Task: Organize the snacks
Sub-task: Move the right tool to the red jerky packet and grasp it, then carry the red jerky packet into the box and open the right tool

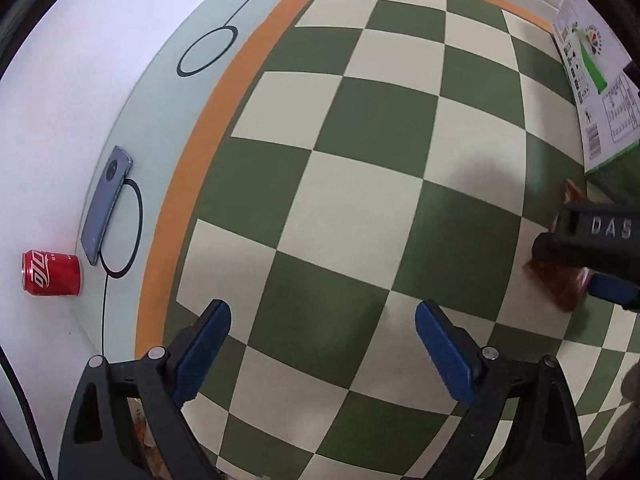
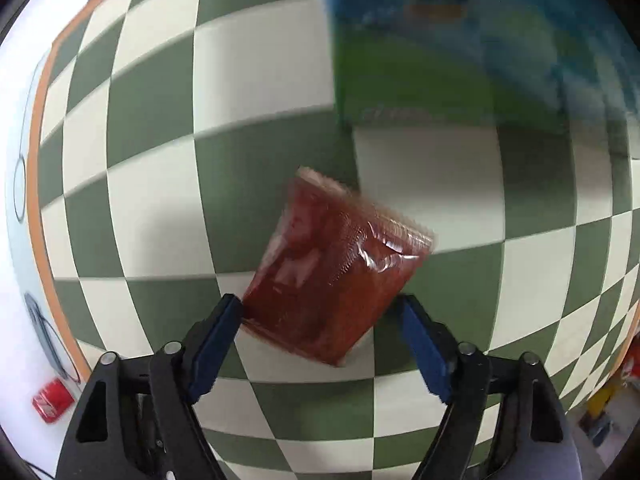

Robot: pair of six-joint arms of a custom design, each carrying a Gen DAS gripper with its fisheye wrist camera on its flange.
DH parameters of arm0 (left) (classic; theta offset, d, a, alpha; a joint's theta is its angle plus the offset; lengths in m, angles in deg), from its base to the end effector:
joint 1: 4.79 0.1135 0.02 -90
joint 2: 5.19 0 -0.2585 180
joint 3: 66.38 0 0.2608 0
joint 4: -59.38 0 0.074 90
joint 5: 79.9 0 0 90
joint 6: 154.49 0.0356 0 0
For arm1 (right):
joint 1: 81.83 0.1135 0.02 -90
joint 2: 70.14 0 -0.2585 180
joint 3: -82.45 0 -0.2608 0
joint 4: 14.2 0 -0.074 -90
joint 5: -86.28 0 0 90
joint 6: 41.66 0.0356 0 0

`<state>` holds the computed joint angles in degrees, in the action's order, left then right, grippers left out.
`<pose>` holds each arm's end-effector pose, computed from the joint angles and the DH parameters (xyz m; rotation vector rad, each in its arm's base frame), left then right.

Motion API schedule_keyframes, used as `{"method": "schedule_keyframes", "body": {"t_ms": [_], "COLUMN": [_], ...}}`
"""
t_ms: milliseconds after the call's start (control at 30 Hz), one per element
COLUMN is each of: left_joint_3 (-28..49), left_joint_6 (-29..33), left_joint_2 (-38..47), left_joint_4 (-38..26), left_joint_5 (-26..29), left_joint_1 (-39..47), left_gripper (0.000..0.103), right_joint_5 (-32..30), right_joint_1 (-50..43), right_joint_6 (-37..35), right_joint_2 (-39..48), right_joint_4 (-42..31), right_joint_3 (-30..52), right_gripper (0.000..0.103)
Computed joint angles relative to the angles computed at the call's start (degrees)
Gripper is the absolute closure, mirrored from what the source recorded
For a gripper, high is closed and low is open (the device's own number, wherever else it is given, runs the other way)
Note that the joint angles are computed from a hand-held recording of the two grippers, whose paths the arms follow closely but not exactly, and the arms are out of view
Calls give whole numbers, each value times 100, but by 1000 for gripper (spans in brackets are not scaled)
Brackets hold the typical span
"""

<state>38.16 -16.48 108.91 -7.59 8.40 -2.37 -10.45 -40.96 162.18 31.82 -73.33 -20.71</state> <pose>0.4078 0.0183 0.1996 1.1326 2.7084 0.1871 0.2398 0.2130 0.1469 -1.8023 -2.4522 -0.1883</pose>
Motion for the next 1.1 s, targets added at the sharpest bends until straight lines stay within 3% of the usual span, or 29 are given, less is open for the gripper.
{"method": "schedule_keyframes", "body": {"t_ms": [133, 267, 467, 600, 700, 867, 967, 1100], "left_joint_3": [2, -167, -673, -1073, -1103, -1086, -979, -1073], "left_joint_6": [25, 141, 344, 401, 320, 145, -7, -10], "left_joint_2": [-12, -121, -364, -617, -648, -636, -545, -582], "left_joint_4": [-298, -638, -980, -903, -987, -981, -1103, -1031], "left_joint_5": [91, 195, 300, 284, 297, 234, 241, 173], "left_joint_1": [-8, -97, -334, -526, -610, -755, -822, -844], "left_gripper": [8, 8, 8, 8, 8, 8, 8, 8], "right_joint_5": [130, 303, 376, 408, 512, 568, 523, 406], "right_joint_1": [202, 543, 1306, 1918, 2176, 2127, 1880, 1205], "right_joint_6": [-398, -611, -324, 526, 959, 832, 1065, 443], "right_joint_2": [84, -266, -818, -1337, -1892, -2162, -2435, -2835], "right_joint_4": [-294, -178, -86, 60, 484, 234, 491, 91], "right_joint_3": [207, -139, -700, -1217, -1742, -1824, -2142, -2295], "right_gripper": [40, 45, 46, 46, 40, 34, 34, 31]}}
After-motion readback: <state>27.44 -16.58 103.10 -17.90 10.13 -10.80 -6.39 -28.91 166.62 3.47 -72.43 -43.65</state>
